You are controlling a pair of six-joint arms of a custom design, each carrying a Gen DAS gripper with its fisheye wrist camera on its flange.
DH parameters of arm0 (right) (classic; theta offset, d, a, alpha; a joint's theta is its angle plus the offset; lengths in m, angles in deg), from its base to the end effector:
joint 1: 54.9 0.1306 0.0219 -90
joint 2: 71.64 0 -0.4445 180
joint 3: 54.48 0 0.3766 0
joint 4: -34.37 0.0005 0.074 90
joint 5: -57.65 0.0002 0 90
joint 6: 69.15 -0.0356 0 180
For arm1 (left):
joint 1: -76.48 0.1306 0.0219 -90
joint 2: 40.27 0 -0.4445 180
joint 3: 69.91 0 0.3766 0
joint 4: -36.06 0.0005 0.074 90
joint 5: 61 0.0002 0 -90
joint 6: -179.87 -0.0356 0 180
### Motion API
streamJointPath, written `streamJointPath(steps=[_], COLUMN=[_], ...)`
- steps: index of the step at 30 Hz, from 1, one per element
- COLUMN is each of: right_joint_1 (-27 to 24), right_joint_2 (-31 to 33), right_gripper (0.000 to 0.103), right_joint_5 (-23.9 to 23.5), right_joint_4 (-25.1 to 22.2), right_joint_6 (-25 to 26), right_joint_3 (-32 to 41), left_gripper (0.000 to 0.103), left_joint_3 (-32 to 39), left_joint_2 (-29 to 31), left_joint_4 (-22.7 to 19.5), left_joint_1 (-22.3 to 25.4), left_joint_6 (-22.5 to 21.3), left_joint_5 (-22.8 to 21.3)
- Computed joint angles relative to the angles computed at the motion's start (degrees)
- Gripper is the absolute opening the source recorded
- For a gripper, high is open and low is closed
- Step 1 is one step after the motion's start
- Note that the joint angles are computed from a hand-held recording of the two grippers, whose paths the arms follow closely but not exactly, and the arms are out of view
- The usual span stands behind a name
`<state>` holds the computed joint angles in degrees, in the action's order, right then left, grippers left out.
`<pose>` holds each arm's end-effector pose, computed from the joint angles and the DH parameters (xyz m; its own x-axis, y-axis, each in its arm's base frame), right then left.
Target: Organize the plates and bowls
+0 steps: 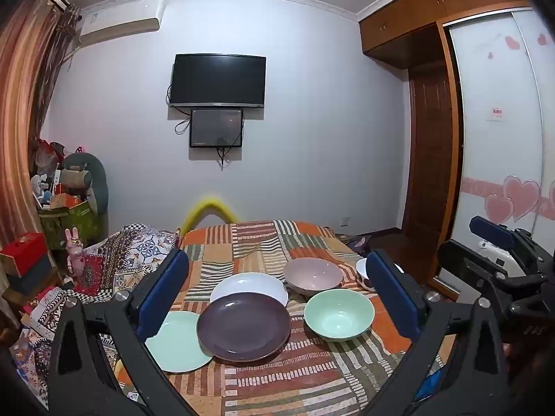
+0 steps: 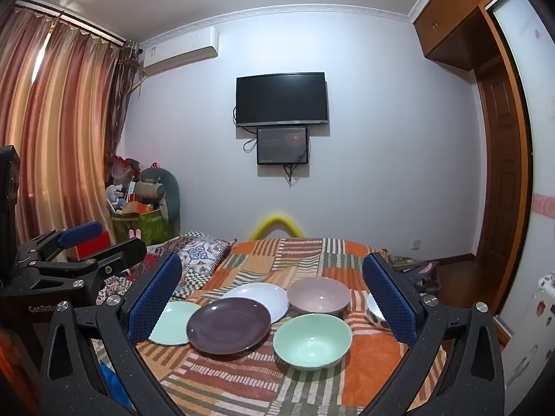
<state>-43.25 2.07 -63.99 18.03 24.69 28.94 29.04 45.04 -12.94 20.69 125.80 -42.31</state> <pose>0.3607 0.0929 0.6085 -0.0671 -0.0721 -0.9951 -0.6883 0.7254 -0.0061 0.2642 -0.3295 0.6128 -0.1641 -0.0931 -0.9820 -0.3280 0.9440 -0.0347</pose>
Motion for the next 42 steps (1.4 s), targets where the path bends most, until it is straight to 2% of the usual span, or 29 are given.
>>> streamJointPath(steps=[4,6,9,14,16,42], right_joint_1=[0.0,0.0,-0.1,0.0,-0.3,-0.2], right_joint_2=[0.1,-0.1,0.0,0.4,0.2,0.2], right_gripper=[0.103,0.103,0.103,0.103,0.103,0.103], right_joint_5=[-0.1,-0.1,-0.1,0.0,-0.1,-0.3], right_joint_4=[-0.7,-0.6,0.7,1.6,-0.2,-0.1], right_joint_6=[0.0,-0.1,-0.3,-0.6,-0.8,-0.6], right_joint_3=[0.4,0.4,-0.6,-1.3,0.0,0.2], left_gripper=[0.103,0.103,0.103,0.103,0.103,0.103], left_joint_3=[1.3,0.7,1.0,0.2,0.3,-0.1], left_joint_2=[0.9,1.2,1.0,0.5,0.6,0.3], left_joint_4=[-2.3,-1.0,-1.5,-0.2,-0.5,0.7], left_joint_1=[0.2,0.3,0.2,0.1,0.1,-0.1], left_joint_6=[1.1,0.3,0.6,-0.5,-0.4,-1.3], left_joint_5=[-0.5,0.1,0.3,0.1,0.2,0.4])
